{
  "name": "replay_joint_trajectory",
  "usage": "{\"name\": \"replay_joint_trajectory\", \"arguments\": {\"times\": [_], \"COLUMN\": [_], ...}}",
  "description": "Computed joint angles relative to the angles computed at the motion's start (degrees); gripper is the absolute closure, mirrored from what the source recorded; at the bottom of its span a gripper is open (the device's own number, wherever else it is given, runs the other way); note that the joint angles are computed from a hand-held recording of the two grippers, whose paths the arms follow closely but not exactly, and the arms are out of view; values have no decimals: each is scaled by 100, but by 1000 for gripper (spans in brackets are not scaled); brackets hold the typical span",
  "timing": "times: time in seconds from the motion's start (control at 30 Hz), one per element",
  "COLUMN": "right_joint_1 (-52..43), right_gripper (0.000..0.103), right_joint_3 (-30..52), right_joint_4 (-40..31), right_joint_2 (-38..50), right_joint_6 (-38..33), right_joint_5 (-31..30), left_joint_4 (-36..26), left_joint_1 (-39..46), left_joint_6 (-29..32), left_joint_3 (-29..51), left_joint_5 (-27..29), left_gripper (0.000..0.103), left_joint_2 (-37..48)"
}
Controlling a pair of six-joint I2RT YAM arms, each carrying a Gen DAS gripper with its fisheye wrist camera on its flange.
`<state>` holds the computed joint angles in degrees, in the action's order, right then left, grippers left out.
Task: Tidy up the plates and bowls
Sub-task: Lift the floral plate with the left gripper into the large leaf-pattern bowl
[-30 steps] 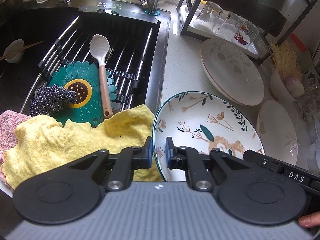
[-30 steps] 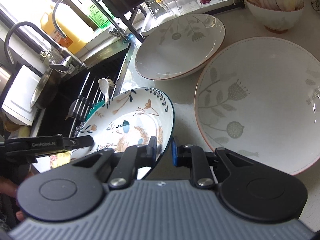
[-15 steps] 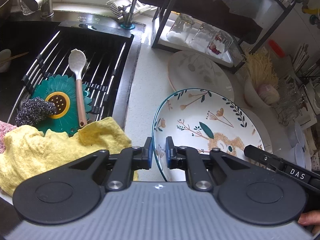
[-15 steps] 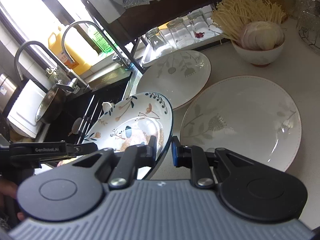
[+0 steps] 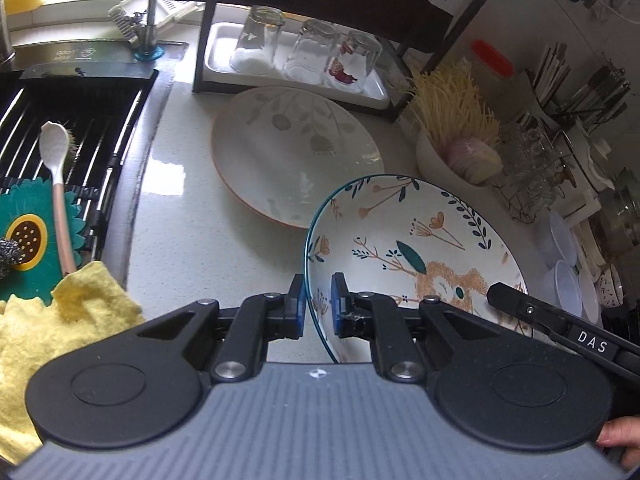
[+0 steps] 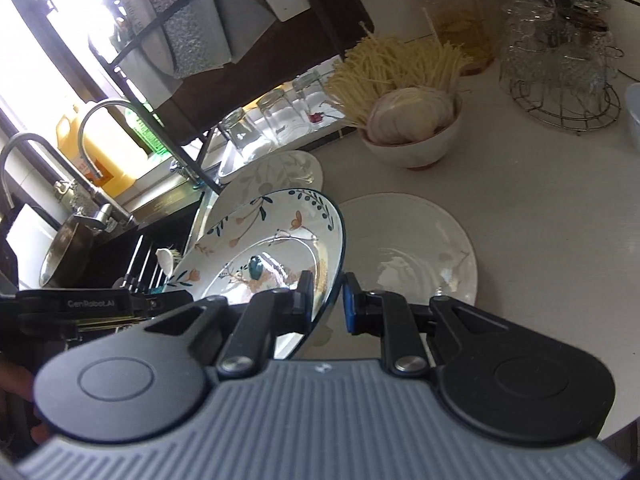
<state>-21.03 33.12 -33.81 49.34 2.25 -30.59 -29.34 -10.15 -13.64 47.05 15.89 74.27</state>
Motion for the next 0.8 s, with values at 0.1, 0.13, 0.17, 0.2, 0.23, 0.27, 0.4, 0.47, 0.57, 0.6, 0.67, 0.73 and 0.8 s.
{"name": "replay_joint_trajectory", "arguments": {"times": [0.1,0.13,0.17,0.2,0.23,0.27,0.4,0.47,0.57,0.6,0.67,0.73,0.8], "right_joint_1": [-307,-391,-455,-511,-574,-617,-812,-754,-835,-863,-930,-850,-726], "right_gripper": [84,84,84,84,84,84,84,84,84,84,84,84,84], "right_joint_3": [-26,-31,-42,-54,-68,-83,-156,-166,-262,-288,-325,-344,-366], "right_joint_4": [-65,-60,-60,-47,-43,-31,-36,-7,119,169,258,358,469], "right_joint_2": [-47,-26,-26,-30,-51,-68,-138,-85,-101,-88,-49,-17,-2], "right_joint_6": [-191,-218,-237,-260,-280,-285,-363,-268,-72,-12,21,20,10], "right_joint_5": [84,92,133,175,199,238,333,508,657,690,711,890,1115], "left_joint_4": [126,148,159,185,196,212,180,75,39,39,45,12,-23], "left_joint_1": [-276,-337,-384,-433,-485,-539,-685,-808,-986,-1020,-1096,-1167,-1247], "left_joint_6": [-83,-108,-110,-100,-89,-80,-63,-196,-205,-229,-252,-219,-158], "left_joint_3": [150,206,263,303,359,398,586,730,931,982,1039,1096,1148], "left_joint_5": [-56,-51,-42,-31,-28,-24,-42,-138,-214,-210,-227,-247,-298], "left_gripper": [88,88,88,88,88,88,88,88,88,88,87,87,86], "left_joint_2": [301,403,490,570,658,722,981,1113,1351,1426,1522,1565,1605]}}
